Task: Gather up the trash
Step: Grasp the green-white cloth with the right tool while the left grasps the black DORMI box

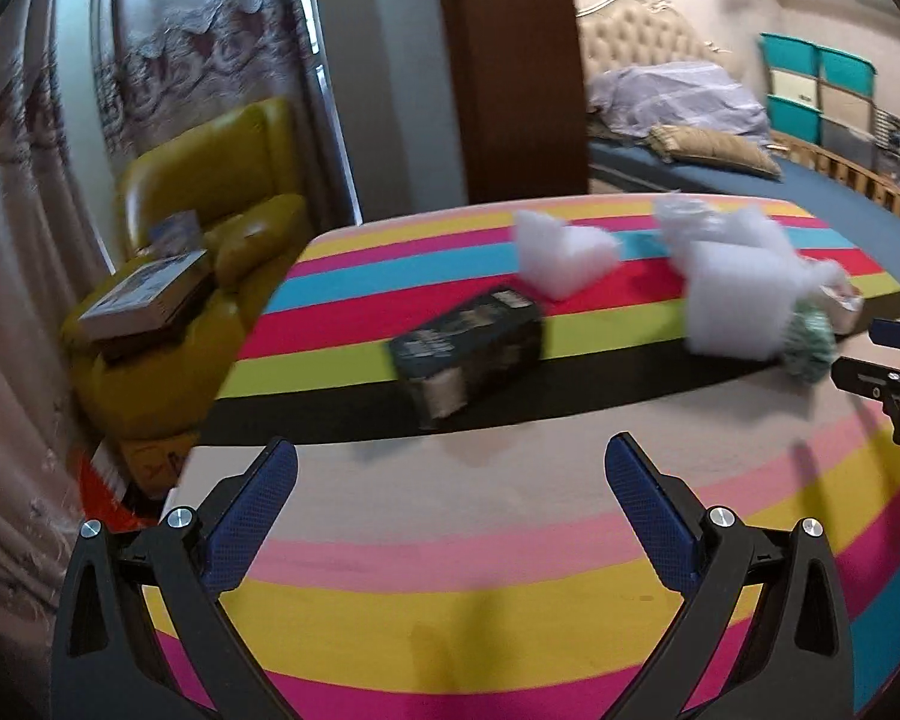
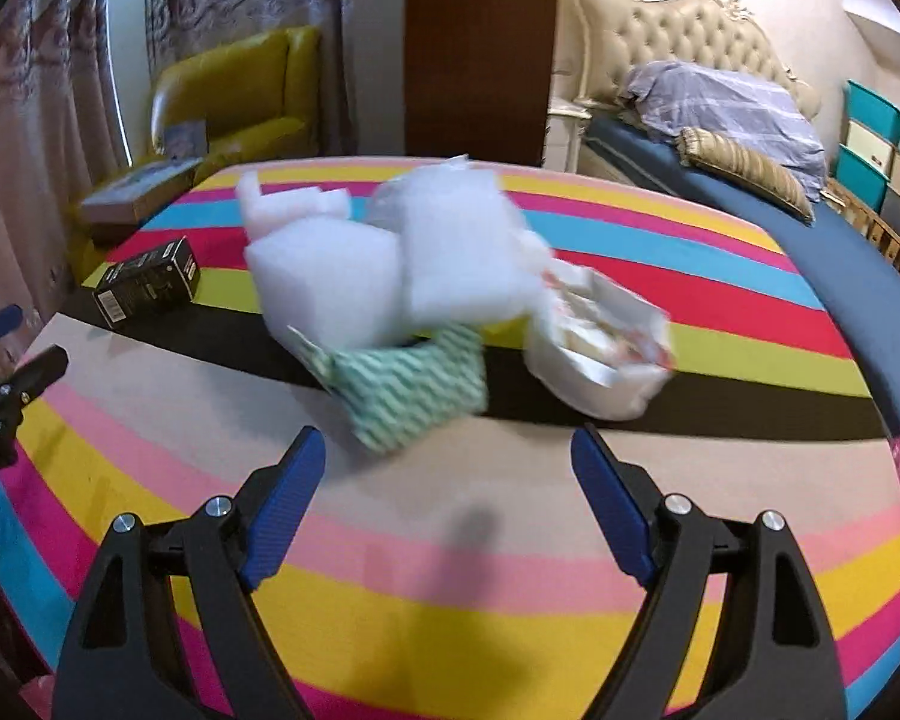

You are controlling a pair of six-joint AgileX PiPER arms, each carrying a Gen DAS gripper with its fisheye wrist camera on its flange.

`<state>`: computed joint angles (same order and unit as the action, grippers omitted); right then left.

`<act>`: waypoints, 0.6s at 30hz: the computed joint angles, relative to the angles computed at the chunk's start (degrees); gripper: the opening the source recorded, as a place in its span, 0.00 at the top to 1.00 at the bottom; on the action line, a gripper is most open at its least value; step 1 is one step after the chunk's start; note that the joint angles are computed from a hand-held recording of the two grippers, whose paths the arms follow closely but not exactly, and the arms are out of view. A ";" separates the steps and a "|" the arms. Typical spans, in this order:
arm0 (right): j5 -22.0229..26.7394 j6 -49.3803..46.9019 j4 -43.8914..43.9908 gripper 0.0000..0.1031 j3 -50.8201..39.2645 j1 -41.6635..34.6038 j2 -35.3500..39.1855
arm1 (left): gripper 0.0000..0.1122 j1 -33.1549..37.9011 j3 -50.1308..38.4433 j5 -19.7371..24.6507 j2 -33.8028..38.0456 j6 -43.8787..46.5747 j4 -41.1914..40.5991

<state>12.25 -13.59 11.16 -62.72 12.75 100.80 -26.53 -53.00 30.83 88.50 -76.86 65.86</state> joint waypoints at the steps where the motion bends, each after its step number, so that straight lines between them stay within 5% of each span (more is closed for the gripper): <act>1: 1.26 5.44 -4.78 0.21 -1.86 1.11 1.29 | 0.14 0.78 0.28 -0.14 0.01 1.38 -1.01; 6: 5.15 19.03 -18.57 0.30 -8.73 3.32 6.26 | 0.14 4.68 -0.94 -2.58 1.87 7.96 -5.42; 8: 6.10 16.67 -15.60 0.54 -9.86 3.23 7.02 | 0.14 7.01 -2.41 -4.80 2.86 14.04 -10.31; 11: 4.24 12.63 -12.32 0.64 -7.84 2.65 5.76 | 0.14 9.06 -4.88 -6.03 4.54 20.31 -15.05; 18: 1.31 0.85 -1.38 0.67 -2.08 1.41 1.69 | 0.14 11.88 -14.30 -8.00 10.49 39.33 -29.06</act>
<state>13.56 -12.74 9.78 -64.81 14.16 102.49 -14.66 -67.30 22.83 98.99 -37.53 36.80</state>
